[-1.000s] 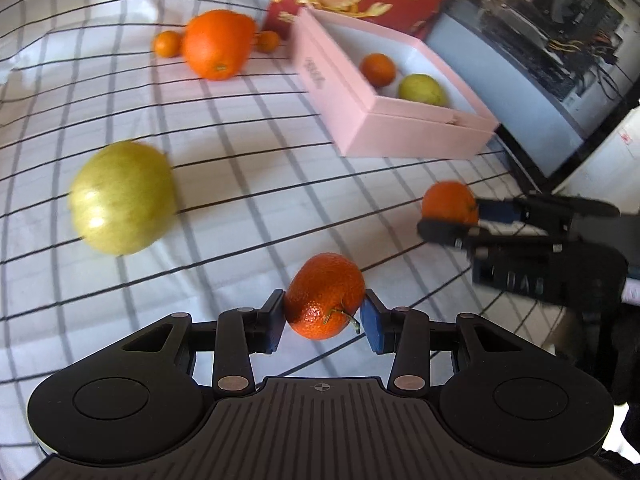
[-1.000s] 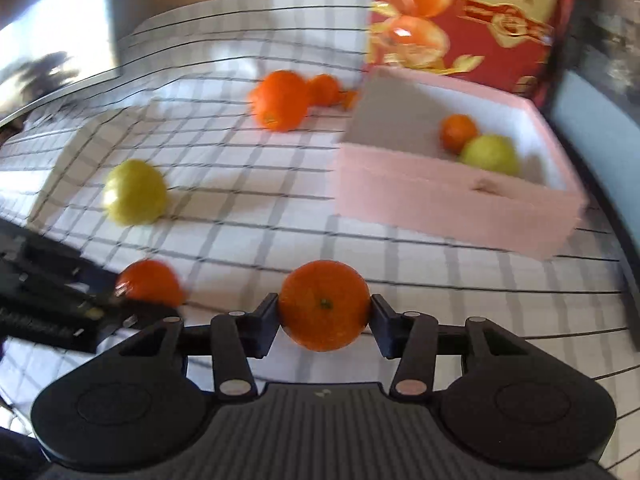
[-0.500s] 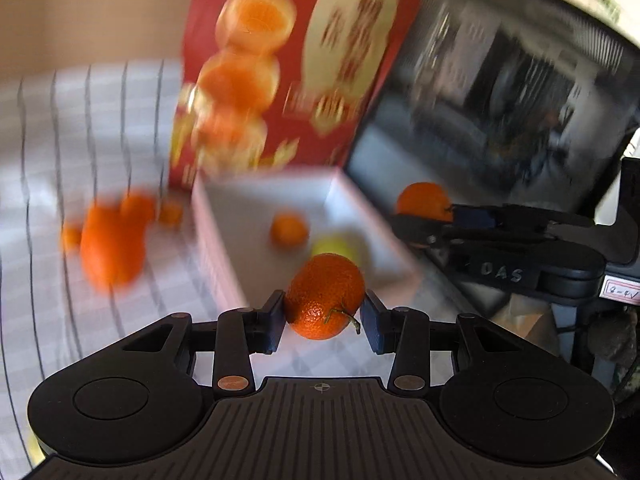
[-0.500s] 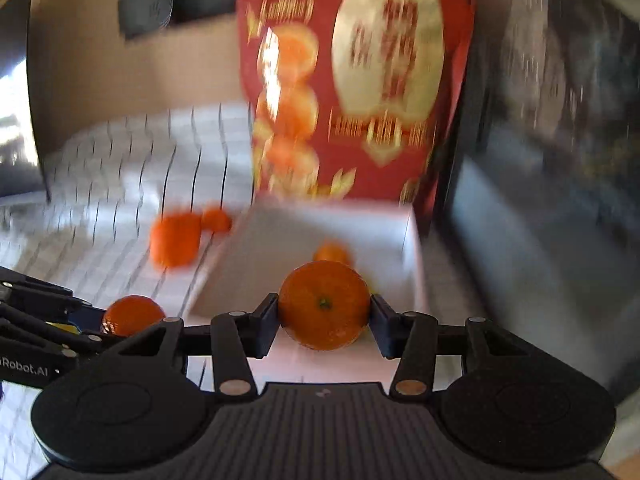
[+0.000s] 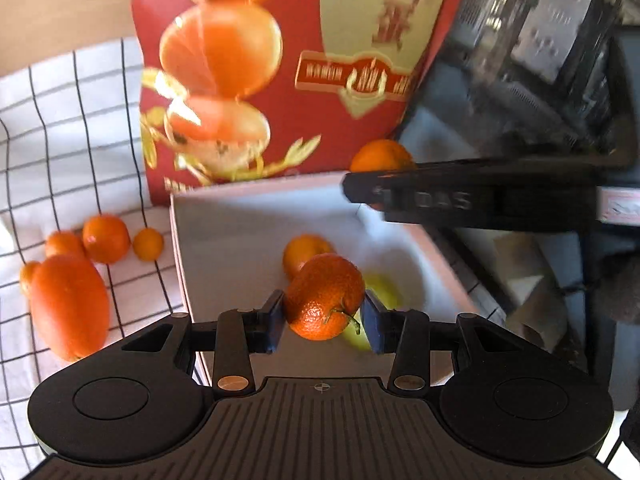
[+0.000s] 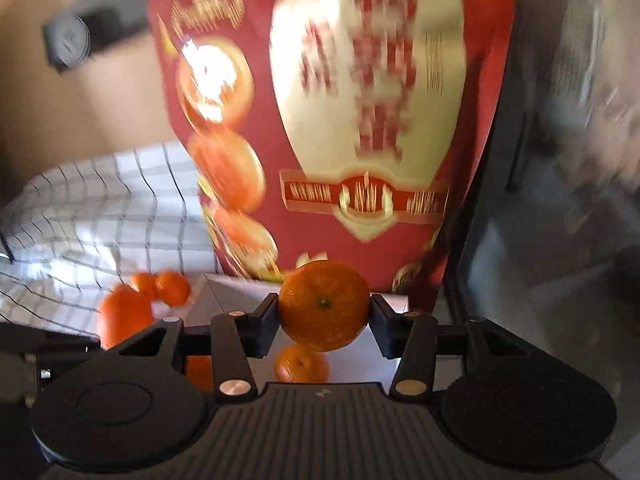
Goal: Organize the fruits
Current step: 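Carry both tangerines over the pink box and open both tools to drop them, then grasp the green pear on the table with the right tool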
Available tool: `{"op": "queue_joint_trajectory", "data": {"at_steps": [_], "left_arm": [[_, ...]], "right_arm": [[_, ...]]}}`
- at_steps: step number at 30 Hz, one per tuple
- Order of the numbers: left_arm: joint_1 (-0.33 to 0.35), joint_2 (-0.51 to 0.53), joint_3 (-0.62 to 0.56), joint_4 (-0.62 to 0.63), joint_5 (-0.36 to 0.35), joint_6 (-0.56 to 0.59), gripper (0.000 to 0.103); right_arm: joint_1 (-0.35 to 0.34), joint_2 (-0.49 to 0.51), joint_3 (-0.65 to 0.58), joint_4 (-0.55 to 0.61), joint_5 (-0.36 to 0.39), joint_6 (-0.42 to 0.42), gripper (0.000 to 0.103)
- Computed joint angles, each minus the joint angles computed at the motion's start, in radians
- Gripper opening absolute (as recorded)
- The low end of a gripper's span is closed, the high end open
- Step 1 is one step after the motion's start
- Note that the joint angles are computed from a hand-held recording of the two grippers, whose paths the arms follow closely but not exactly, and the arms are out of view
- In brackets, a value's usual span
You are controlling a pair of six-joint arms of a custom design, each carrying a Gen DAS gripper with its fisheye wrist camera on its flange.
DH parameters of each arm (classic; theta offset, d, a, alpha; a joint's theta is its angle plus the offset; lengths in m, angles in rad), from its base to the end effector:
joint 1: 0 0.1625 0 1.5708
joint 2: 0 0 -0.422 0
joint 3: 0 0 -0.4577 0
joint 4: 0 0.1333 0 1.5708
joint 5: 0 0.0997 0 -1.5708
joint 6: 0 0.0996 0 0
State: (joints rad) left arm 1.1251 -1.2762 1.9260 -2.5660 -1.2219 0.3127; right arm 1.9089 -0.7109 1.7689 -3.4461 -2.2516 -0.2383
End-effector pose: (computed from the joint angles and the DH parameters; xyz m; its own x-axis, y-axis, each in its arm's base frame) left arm -0.1130 -0.6248 0.2351 -0.7295 0.5473 -0.4102 0.6622 0.7154 -0.2232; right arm 0.2885 -0.6077 0.0588 -0.8067 0.0180 0.5906 -0.4295 0.6686 -0.6070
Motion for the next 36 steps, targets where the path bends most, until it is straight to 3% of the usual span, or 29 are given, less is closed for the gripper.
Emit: {"op": "queue_joint_trajectory", "data": {"at_steps": [4, 9, 16, 20, 27, 33, 36], "left_arm": [[0.007, 0.009, 0.010, -0.019, 0.006, 0.024, 0.045], [0.017, -0.007, 0.024, -0.088, -0.030, 0.048, 0.045], [0.036, -0.125, 0.087, -0.109, -0.046, 0.043, 0.045], [0.069, -0.219, 0.136, -0.123, -0.037, 0.036, 0.045], [0.170, -0.368, 0.163, -0.157, 0.051, 0.011, 0.045], [0.259, -0.455, 0.153, -0.195, 0.160, -0.071, 0.045], [0.306, -0.498, 0.147, -0.165, 0.164, -0.093, 0.045]], "right_arm": [[-0.036, 0.034, -0.038, 0.083, 0.014, 0.037, 0.048], [-0.044, 0.093, -0.109, 0.146, -0.043, 0.054, 0.049], [-0.035, 0.075, -0.076, 0.090, 0.019, 0.103, 0.061], [-0.002, 0.070, -0.054, 0.043, -0.003, 0.102, 0.065], [0.089, 0.111, -0.033, -0.034, -0.043, 0.045, 0.070], [0.176, 0.203, -0.090, -0.008, 0.052, 0.004, 0.080], [0.204, 0.264, -0.137, 0.044, 0.137, 0.011, 0.080]]}}
